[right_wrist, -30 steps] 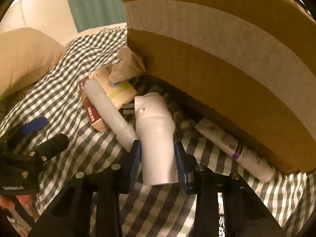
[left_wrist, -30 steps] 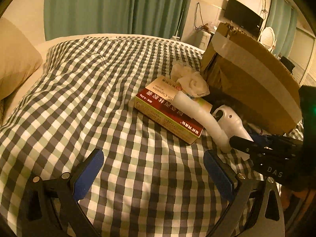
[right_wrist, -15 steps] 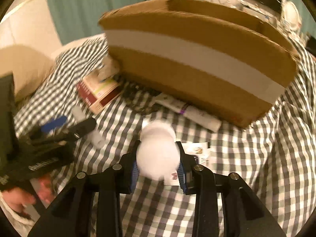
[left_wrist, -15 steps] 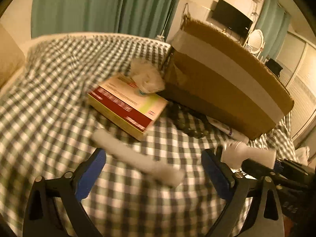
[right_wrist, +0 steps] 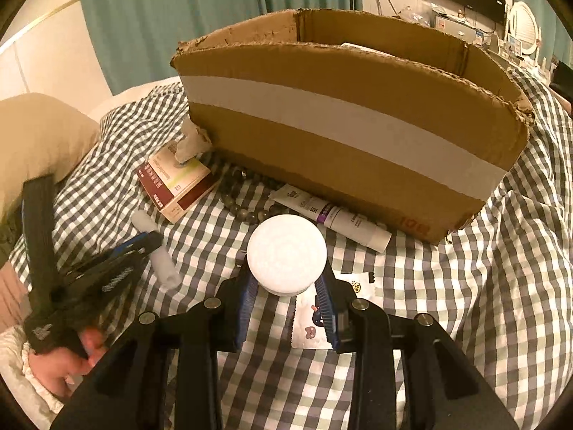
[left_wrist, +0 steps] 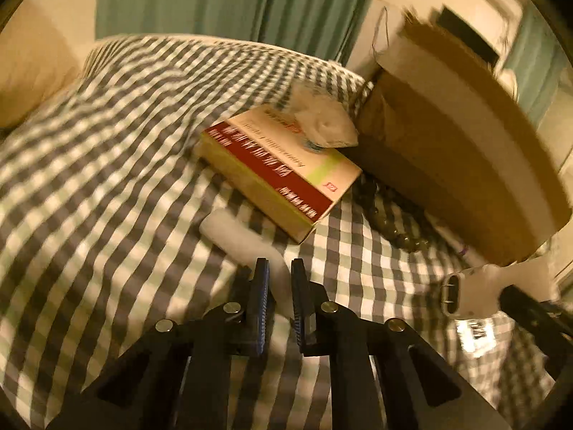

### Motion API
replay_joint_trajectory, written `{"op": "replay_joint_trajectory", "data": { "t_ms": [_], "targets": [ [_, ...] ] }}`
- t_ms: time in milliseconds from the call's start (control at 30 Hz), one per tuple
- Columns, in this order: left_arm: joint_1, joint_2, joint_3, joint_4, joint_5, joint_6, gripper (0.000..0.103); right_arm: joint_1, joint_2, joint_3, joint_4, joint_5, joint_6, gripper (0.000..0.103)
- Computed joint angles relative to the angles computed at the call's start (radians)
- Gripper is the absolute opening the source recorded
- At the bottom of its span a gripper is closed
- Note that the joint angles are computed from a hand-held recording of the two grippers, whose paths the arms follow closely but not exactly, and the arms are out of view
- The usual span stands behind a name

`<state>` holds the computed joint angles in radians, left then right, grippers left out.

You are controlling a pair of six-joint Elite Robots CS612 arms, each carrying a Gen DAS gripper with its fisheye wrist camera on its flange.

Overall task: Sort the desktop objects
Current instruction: 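Close the left tool on the white tube, then carry the white tube and roll-on bottle over the cardboard box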

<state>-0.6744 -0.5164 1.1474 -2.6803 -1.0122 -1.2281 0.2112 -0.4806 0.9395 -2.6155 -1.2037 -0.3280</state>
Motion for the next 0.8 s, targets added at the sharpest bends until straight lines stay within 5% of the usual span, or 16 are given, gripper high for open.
{"op": "replay_joint_trajectory", "data": {
  "t_ms": [367, 567, 633, 800],
  "targets": [
    [-0.015, -0.053, 0.102, -0.109, 0.003, 0.069, 0.002, 0.0, -0.021, 0.038, -0.035, 0.005, 0.005, 0.032],
    [0.002, -0.033, 0.073, -0.135, -0.091, 0.024, 0.005, 0.0, -0.03, 0.057, -0.035, 0.006, 0.01, 0.032],
    [0.005, -0.026, 0.058, -0.124, -0.105, 0.014, 0.012, 0.001, -0.029, 0.058, -0.045, 0.004, 0.014, 0.032],
    [0.017, -0.006, 0.029, -0.126, -0.12, -0.048, 0.053, 0.0, -0.022, 0.046, -0.039, 0.01, 0.025, 0.032]
  ]
}}
